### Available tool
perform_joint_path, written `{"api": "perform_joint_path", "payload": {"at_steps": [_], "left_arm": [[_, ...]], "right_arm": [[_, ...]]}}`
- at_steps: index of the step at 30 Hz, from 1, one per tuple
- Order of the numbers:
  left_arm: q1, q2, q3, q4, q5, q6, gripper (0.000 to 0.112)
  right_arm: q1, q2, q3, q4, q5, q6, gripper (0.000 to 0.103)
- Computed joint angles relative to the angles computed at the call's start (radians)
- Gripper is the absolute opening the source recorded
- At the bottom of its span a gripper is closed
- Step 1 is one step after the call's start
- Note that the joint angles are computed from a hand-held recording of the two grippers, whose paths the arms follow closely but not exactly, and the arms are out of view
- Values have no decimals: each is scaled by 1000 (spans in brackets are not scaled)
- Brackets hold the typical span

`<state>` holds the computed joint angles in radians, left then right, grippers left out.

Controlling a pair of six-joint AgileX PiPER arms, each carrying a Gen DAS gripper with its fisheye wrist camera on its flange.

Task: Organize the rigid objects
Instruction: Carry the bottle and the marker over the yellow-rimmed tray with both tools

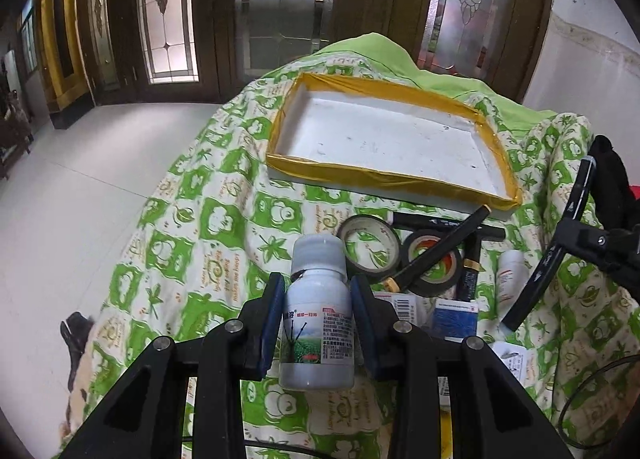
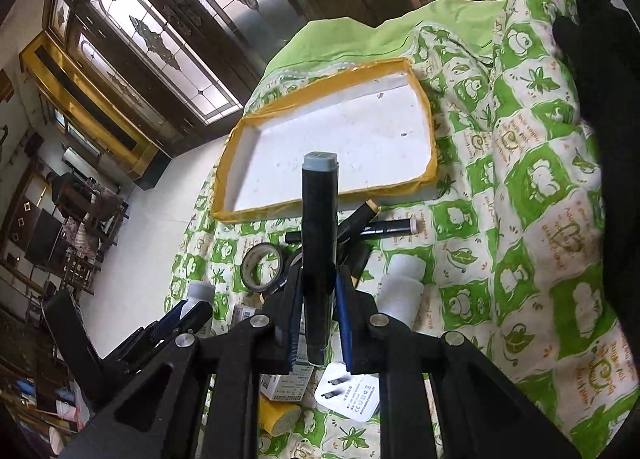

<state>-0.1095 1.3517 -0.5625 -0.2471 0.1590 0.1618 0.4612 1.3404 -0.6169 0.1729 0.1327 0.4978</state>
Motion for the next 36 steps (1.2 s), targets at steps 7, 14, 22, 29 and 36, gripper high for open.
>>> {"api": "perform_joint_path", "payload": {"at_steps": [7,14,22,29,36], "left_arm": [[-22,-4,-20,217,2,-207,35],[-40,16,-78,311,15,-285,35],[-33,70,-181,245,42,-208,35],[-19,177,-355,56,108,-50,35],[-47,304,-519,117,144,-118,35]], "right_arm": [[-29,-2,-24,40,19,-59,16],[-57,1,-60,58,42,-103,16],[-107,10,-119,64,63,-136,16],[-167,65,-225,52,88,-158,16],[-199,155,-336,-164,109,6,16]]}}
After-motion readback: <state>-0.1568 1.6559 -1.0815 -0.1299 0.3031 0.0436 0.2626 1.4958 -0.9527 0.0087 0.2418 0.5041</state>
